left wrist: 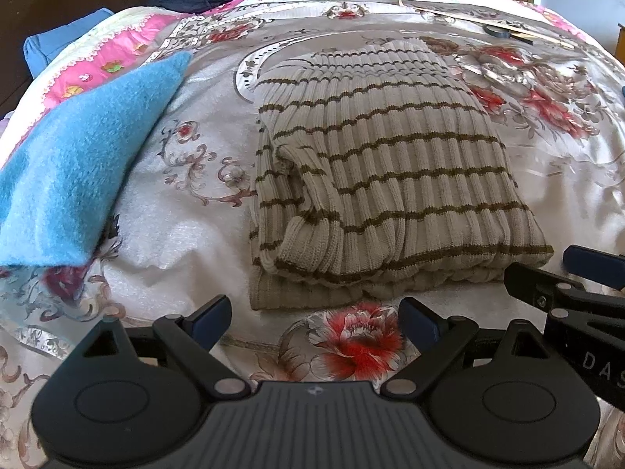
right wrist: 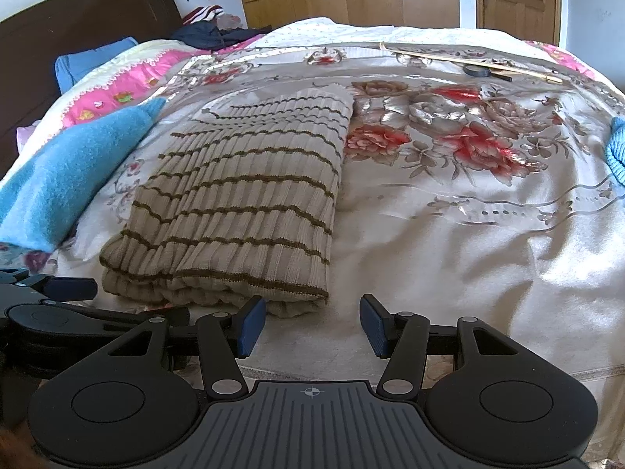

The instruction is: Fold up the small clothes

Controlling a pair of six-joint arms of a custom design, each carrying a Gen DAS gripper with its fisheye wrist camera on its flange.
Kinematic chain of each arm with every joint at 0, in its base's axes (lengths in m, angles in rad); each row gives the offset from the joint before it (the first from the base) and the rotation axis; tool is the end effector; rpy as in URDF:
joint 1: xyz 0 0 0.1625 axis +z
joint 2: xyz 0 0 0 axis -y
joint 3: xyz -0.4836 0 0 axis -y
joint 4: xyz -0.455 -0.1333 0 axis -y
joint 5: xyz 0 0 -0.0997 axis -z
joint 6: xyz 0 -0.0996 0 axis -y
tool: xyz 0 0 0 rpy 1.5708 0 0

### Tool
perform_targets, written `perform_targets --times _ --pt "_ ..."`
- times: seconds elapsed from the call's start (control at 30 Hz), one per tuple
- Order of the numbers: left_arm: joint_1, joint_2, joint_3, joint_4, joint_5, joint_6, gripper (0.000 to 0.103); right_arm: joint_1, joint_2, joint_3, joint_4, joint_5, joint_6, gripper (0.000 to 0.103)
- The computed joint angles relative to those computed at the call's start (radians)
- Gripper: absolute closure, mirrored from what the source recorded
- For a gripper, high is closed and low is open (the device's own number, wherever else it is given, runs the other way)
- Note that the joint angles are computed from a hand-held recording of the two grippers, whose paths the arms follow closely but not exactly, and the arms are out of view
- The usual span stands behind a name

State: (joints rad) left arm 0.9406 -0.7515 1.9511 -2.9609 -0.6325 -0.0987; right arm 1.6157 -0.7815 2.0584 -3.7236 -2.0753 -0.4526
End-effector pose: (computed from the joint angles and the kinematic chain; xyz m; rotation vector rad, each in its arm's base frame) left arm -0.1972 -0.6328 0.0297 0.4872 2.2059 -0.6091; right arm 0.1123 -0.6015 0.0884 0.3001 -2.3202 0.9440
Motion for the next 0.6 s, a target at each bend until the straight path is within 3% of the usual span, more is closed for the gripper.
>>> perform_targets --times 0.6 --pt "-0.003 0.007 0.002 -0.016 0.012 0.012 0.001 0.001 0.005 0.001 -0.013 -0.002 -0.004 0.050"
